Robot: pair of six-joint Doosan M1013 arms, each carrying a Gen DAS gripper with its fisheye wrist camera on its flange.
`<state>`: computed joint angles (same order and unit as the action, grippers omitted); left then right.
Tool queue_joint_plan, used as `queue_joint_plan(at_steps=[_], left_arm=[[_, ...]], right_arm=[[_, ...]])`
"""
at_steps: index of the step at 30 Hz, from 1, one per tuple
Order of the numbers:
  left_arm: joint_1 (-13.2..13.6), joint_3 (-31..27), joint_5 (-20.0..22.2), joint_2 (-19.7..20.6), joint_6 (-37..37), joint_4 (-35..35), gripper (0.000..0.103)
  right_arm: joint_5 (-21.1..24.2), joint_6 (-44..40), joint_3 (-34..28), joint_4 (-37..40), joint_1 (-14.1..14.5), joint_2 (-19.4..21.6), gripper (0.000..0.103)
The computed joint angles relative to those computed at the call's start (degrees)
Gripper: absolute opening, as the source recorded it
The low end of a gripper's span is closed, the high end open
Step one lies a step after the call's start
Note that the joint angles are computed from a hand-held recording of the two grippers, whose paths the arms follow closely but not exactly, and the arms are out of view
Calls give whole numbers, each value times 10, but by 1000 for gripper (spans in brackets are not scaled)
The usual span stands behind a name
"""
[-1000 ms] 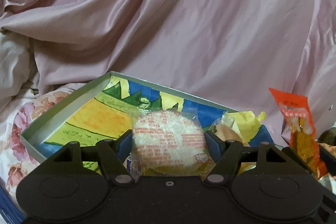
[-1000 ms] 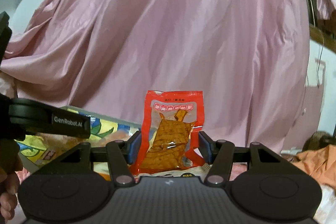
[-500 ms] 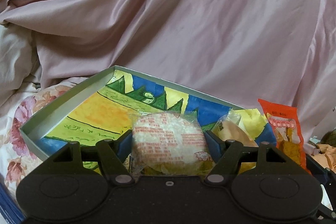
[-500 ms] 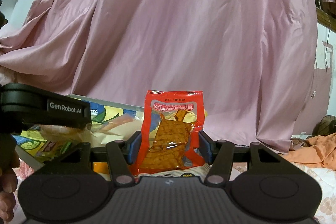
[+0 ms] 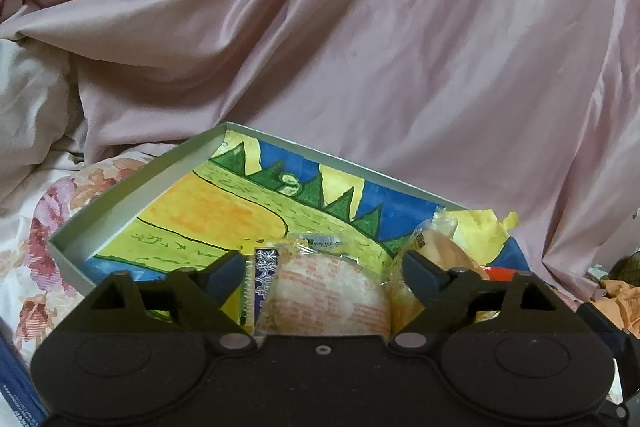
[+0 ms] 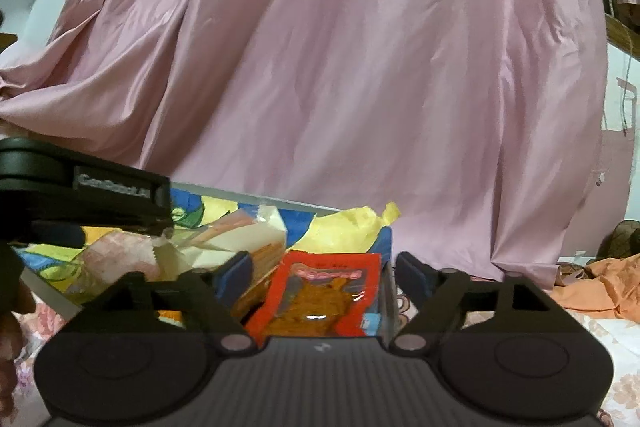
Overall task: Organize snacks
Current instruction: 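Open left tool to drop rice cracker while right tool releases red pack into tray, then withdraw both tools from the tray back over the remaining snacks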
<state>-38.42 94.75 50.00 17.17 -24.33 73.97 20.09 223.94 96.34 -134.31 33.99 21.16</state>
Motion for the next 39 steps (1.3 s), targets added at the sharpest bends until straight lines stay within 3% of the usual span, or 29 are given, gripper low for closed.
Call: queue_joint_plan(at_steps=[5, 9, 27, 39], left_arm=[[-5, 9, 21, -9, -23, 18, 101], [-9, 19, 42, -20, -37, 29, 102], [-51, 88, 146, -97, -40, 47, 102], [-104, 139, 206, -151, -38, 19, 102]], right_arm=[[8, 7, 2, 4, 0, -3, 96], [16, 41, 9, -26, 0, -8, 103], [54, 197, 66, -178, 8, -57, 103], [50, 160, 106, -179, 31, -91, 103]])
